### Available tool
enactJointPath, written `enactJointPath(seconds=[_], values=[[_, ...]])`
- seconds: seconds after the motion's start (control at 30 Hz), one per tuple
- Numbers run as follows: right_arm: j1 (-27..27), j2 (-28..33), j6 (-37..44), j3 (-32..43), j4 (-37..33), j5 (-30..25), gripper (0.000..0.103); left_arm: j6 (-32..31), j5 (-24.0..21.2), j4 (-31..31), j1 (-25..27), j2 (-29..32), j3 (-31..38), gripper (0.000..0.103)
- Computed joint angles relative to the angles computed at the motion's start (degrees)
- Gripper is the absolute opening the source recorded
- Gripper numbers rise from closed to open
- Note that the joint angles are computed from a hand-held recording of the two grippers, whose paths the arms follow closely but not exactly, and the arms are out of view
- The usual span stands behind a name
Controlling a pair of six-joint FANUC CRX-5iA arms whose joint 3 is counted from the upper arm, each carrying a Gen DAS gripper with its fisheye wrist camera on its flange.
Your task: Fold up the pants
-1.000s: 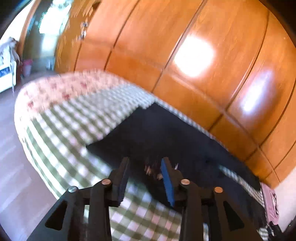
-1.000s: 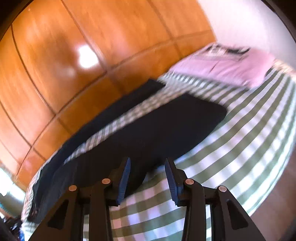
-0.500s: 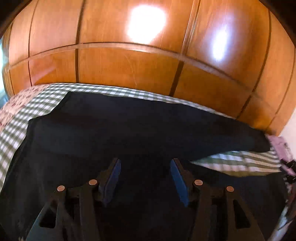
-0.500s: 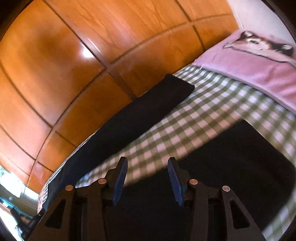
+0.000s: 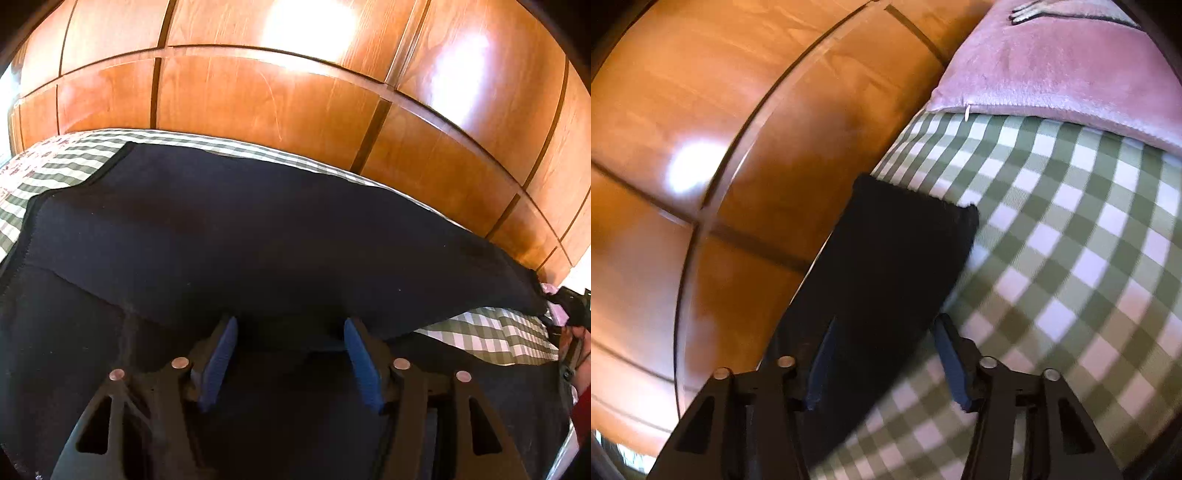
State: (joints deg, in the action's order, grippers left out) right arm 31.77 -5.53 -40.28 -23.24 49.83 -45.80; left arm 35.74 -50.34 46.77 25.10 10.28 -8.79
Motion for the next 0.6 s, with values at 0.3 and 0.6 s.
enactJointPath(seconds=[0.3, 0.6], values=[[3.6, 0.2, 13.7, 5.8, -3.5, -10.9, 0.012, -1.5, -1.9, 3.5, 0.8, 0.8, -0.3, 0.065], [8.0, 0.5, 16.5, 6.9, -10.2, -22.8, 0.013, -2.2, -3.9, 5.4, 1.5, 1.4, -0.3, 0.067]])
